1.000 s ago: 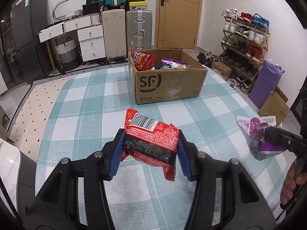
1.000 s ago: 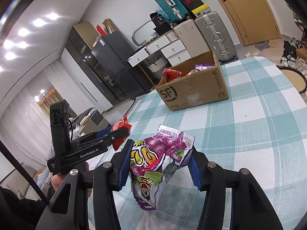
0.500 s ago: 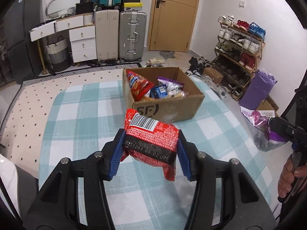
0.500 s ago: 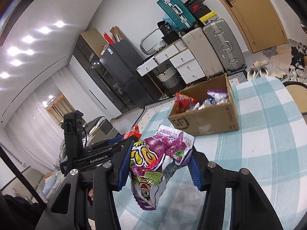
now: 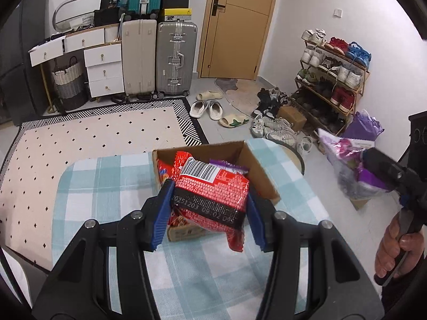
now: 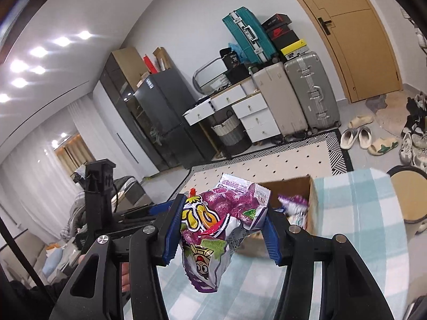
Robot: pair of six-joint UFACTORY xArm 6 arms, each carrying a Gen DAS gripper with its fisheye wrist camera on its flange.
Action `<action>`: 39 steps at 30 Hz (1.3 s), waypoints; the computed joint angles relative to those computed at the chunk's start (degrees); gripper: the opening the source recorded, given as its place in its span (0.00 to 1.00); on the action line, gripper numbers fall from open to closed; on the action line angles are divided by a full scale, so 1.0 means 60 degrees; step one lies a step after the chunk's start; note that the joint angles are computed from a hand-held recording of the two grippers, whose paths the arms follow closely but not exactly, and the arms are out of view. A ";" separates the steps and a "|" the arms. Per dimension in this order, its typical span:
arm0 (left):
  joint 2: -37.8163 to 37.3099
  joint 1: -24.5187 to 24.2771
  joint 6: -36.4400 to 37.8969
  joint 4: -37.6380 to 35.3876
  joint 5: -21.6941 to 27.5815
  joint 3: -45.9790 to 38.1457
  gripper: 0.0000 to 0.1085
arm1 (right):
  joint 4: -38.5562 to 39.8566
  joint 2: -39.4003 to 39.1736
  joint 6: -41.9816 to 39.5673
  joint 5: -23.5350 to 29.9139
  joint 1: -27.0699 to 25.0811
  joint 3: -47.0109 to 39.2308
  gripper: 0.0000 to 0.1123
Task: Organize snacks
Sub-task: 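Carry the wafer pack with the left gripper to the box while the right carries the purple bag, then lower both bags into the box and open both grippers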
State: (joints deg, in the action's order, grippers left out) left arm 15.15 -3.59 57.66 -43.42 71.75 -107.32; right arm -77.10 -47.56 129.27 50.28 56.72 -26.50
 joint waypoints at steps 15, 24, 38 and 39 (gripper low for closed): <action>0.2839 -0.2107 -0.0887 0.1329 -0.1517 -0.2605 0.45 | 0.0113 0.2571 -0.1506 -0.4945 -0.5225 -0.0652 0.47; 0.3741 -0.2181 -0.0412 0.1345 -0.1646 -0.2785 0.45 | -0.0010 0.3775 -0.2062 -0.5120 -0.5780 -0.1005 0.47; 0.4273 -0.2371 -0.0119 0.1605 -0.1769 -0.3092 0.49 | -0.1850 0.5017 -0.0737 -0.5586 -0.6237 -0.1627 0.54; 0.4038 -0.2366 -0.0008 0.1596 -0.2027 -0.2713 0.53 | -0.1823 0.5117 -0.0883 -0.5588 -0.6244 -0.1717 0.59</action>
